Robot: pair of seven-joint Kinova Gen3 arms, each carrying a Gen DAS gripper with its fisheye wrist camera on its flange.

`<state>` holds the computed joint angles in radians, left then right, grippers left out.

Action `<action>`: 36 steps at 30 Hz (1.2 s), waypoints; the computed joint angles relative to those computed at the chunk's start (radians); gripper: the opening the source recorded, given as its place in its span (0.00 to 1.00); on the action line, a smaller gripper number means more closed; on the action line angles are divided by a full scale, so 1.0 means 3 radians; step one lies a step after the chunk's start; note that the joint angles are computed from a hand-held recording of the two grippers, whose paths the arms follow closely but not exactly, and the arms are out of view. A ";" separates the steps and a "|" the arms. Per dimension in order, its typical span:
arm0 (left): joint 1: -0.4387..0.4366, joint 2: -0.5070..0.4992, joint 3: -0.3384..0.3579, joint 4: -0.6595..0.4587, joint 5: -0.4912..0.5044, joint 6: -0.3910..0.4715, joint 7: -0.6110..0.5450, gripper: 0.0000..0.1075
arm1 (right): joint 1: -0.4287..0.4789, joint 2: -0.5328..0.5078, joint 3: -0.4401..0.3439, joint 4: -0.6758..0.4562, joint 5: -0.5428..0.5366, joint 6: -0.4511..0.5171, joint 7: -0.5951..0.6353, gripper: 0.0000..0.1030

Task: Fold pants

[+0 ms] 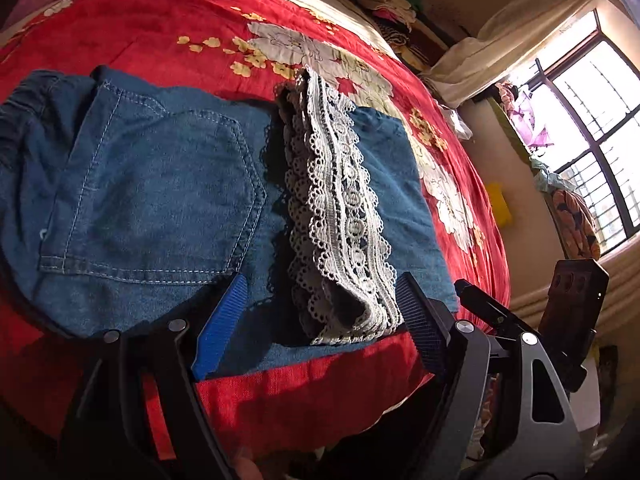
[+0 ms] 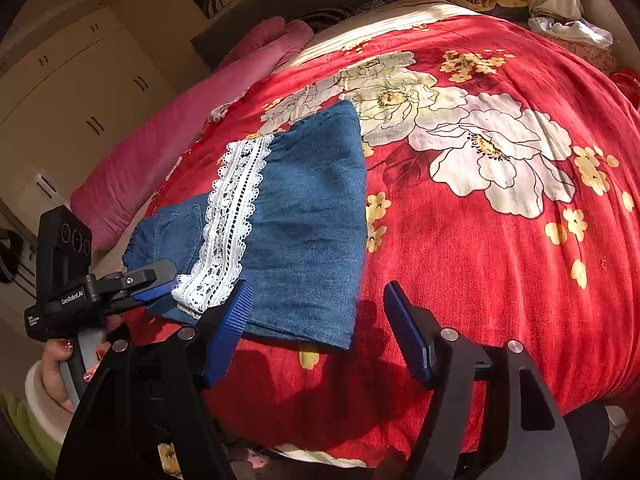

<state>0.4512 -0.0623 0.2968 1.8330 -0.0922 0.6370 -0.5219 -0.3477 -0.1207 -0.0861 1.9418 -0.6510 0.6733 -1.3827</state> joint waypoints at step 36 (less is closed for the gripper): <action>0.0398 0.0222 0.0028 -0.0157 -0.0642 0.0417 0.0411 0.12 | -0.0335 -0.0162 -0.0258 -0.0031 0.1111 -0.0347 -0.0696 0.35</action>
<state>0.5705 0.0043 0.3053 1.7860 -0.2848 0.7621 -0.3986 -0.4482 -0.1694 -0.1634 1.9324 -0.3177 0.5693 -1.5916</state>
